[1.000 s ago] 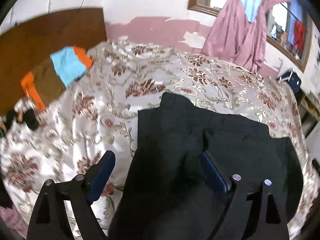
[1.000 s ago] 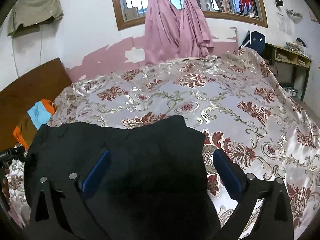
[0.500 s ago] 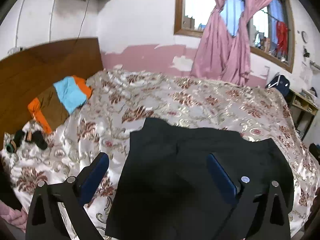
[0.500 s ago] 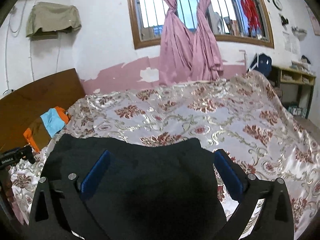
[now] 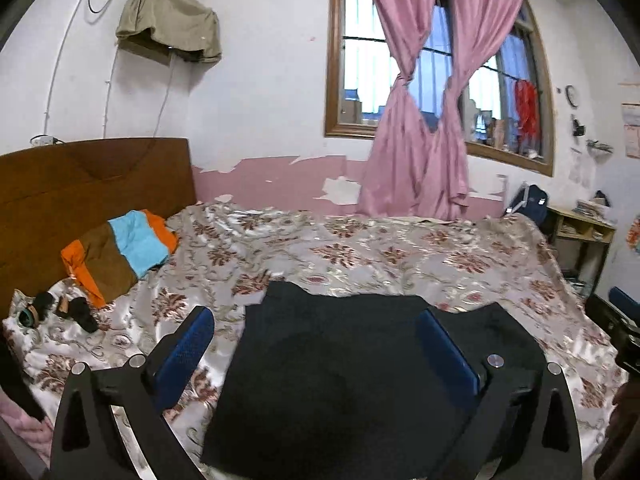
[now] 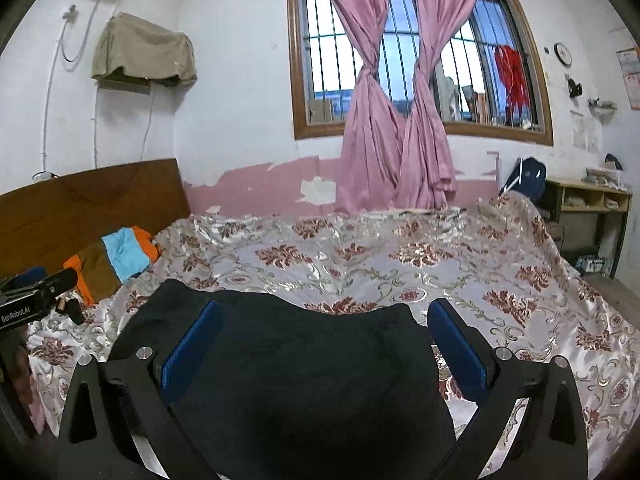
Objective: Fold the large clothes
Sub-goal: 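Lay the bundle flat on the bed and open both grippers, then pull both open grippers back from the folded jacket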
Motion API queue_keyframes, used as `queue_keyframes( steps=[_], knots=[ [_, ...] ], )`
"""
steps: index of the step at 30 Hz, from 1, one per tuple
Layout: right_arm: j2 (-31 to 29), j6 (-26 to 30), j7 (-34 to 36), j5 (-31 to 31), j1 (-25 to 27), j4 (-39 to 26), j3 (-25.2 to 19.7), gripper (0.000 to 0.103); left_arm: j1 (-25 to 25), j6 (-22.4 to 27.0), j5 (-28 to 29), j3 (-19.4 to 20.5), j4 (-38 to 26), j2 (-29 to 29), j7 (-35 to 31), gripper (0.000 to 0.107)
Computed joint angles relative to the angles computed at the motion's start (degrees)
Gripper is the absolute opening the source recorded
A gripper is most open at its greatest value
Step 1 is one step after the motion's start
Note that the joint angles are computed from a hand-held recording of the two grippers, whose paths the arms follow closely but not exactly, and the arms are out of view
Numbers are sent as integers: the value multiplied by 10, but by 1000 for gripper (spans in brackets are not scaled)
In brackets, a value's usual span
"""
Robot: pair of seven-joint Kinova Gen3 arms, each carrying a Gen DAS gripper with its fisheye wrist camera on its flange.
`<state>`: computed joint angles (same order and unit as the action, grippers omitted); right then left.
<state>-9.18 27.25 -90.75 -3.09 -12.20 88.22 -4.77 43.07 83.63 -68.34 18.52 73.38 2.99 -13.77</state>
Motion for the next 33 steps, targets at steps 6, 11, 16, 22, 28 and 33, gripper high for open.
queue_keyframes(
  steps=[6,11,16,22,28,33],
  knots=[
    [-57,-25,2,10,-5,54,0,101,33,33,-22,22,25,-3,35,103],
    [-100,-41,5,8,0,94,-4,101,67,83,-41,41,28,1,68,103],
    [-134,-43,-6,7,3,121,-10,101,108,132,-55,51,36,10,88,103],
    [-173,-39,-21,15,19,158,-28,101,141,153,-50,59,60,5,115,103],
    [-200,-14,-17,10,0,177,-18,101,151,173,-42,73,86,-4,142,103],
    [-219,-7,-16,9,0,195,-21,101,150,172,-22,82,103,-14,163,103]
  ],
)
